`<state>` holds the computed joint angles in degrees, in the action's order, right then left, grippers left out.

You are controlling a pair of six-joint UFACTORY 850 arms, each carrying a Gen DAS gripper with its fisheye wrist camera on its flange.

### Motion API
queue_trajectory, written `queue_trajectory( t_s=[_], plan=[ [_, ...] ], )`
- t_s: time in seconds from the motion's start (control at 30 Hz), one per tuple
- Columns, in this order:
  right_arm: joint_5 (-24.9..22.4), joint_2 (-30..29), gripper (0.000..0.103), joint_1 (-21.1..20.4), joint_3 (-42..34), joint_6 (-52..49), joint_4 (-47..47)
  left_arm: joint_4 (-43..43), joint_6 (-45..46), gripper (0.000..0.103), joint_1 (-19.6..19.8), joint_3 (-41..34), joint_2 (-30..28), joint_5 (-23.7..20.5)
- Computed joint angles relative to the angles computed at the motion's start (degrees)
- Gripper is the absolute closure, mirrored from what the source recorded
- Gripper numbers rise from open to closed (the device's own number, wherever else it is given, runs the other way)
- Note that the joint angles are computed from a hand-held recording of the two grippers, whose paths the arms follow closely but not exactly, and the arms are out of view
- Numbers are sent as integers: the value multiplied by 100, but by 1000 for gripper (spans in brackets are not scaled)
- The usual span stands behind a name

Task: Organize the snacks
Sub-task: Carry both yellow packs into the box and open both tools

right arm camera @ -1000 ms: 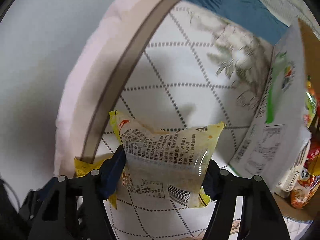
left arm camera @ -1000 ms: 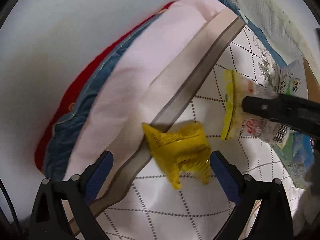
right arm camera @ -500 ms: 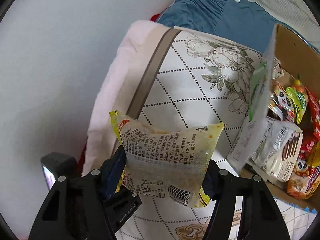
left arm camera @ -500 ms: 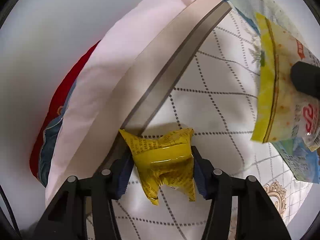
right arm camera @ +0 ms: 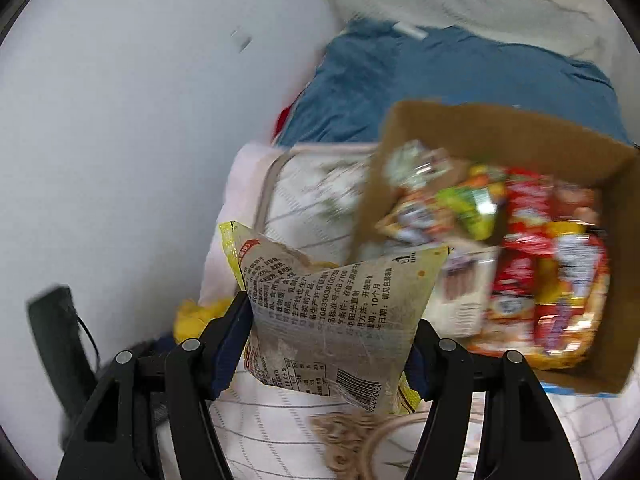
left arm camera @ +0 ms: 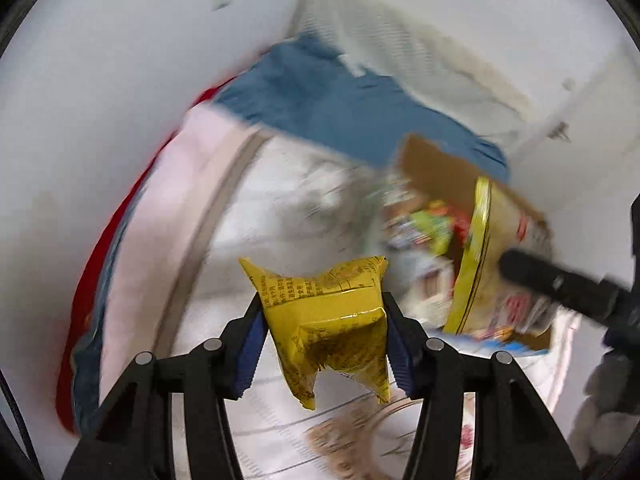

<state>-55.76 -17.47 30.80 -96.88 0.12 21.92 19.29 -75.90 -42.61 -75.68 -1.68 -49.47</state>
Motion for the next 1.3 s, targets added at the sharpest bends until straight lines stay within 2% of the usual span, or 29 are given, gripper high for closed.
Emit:
queue_trajectory(
  t_s=[0.13,0.33,0.5,0.73,0.87,0.93,1.0,1.07,1.1,1.27,1.3],
  plan=[
    [-49,-55,34,-528,-150,207,-220,-542,1271,52,305,-1170,-927,12],
    [-233,-532,34,-1120,-584,477,-467,-1622,2743,52,706,-2911,-2377,-414],
    [-381,-920,34,-1294,-902,483,-543,-2149,3443,51,861,-4327,-3510,-1160],
    [-466,-1326,34,-1373,-1078,461,-628,-2433,3823,50,920,-5616,-4540,-1924],
    [-745,-1520,31,-1396,-1148,383,-682,-2635,3871,49,915,-5849,-4835,-2187],
    [-908,-1604,27,-1394,-1169,436,-786,-2826,3901,42,918,-5812,-4897,-2259],
    [-955,-1616,8,-1380,-1152,478,-933,-2852,3890,40,906,-5723,-4877,-2234],
    [-934,-1591,7,-1372,-1104,504,-1028,-2757,3821,25,882,-5714,-4868,-2258],
    [-925,-1569,7,-1374,-1082,506,-1034,-2714,3792,13,870,-5677,-4834,-2228],
    [-885,-1377,7,-1310,-981,534,-1192,-2533,3609,11,820,-5400,-4550,-2026],
    [-874,-1331,7,-1289,-959,559,-1240,-2451,3578,8,792,-5362,-4499,-2024]
  ],
)
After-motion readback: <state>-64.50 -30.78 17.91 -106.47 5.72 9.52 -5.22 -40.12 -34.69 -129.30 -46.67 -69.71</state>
